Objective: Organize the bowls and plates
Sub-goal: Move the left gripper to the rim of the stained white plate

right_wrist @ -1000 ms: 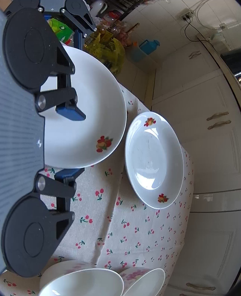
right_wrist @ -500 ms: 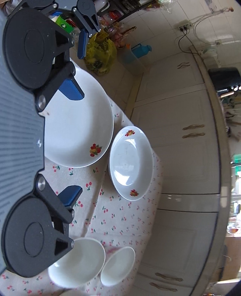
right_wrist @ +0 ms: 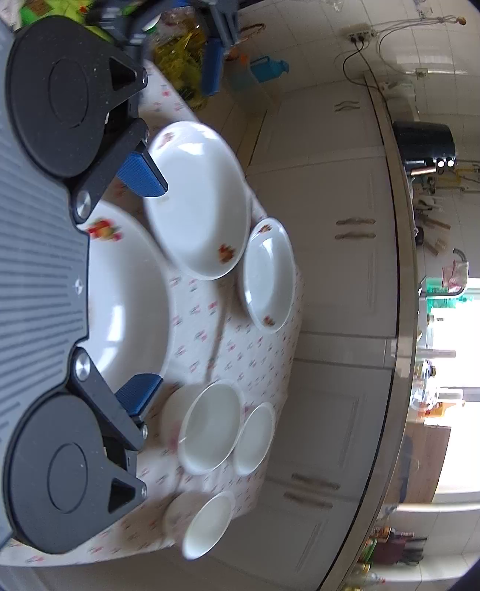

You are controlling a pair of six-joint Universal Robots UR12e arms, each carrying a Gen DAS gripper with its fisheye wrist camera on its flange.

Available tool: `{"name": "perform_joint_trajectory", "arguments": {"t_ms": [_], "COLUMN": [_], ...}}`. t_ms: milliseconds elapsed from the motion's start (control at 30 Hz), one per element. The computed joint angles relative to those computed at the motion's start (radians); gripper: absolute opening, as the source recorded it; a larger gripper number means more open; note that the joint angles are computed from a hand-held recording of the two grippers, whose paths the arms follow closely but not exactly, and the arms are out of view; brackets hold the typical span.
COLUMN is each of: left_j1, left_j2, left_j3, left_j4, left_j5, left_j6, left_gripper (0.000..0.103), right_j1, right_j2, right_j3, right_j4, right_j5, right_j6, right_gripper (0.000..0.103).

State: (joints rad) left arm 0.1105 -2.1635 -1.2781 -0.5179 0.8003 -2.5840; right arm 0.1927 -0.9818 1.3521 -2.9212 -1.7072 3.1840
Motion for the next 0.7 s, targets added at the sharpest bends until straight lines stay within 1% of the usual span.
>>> {"name": "perform_joint_trajectory", "arguments": {"t_ms": [100,200,267,333,467,600,700], "left_j1": [-0.008,-0.018,-0.028,-0.041,-0.065,-0.084,-0.097], "left_j2": [0.006,0.008,0.010,0.012,0.013,0.013,0.011], "left_j3": [-0.016,-0.018,-0.015,-0.012,-0.001,0.007,0.014], "left_j4": [0.049,0.076,0.084,0.091,0.064,0.021,-0.002], "left_j5": [0.014,0.025,0.042,0.076,0.120,0.122,0.130], "left_j6": [-0.047,-0.085,-0.088,-0.090,-0.056,-0.015,0.011], "left_gripper": [0.102,0.102,0.102,0.102,0.102,0.102,0.102], "right_j1": [0.000,-0.004,-0.005,-0.010,-0.021,-0.033,-0.039], "right_j2": [-0.026,-0.047,-0.055,-0.064,-0.082,-0.100,-0.111], "right_j3": [0.057,0.112,0.135,0.158,0.201,0.241,0.265], "right_j4": [-0.036,-0.094,-0.119,-0.135,-0.155,-0.162,-0.163], "right_j5": [-0.023,-0.022,-0.034,-0.031,-0.016,0.006,0.011], "right_j6": [0.008,0.014,0.010,0.020,0.051,0.073,0.073], "right_gripper": [0.103,0.103,0.103,0.103,0.103,0.103,0.103]}}
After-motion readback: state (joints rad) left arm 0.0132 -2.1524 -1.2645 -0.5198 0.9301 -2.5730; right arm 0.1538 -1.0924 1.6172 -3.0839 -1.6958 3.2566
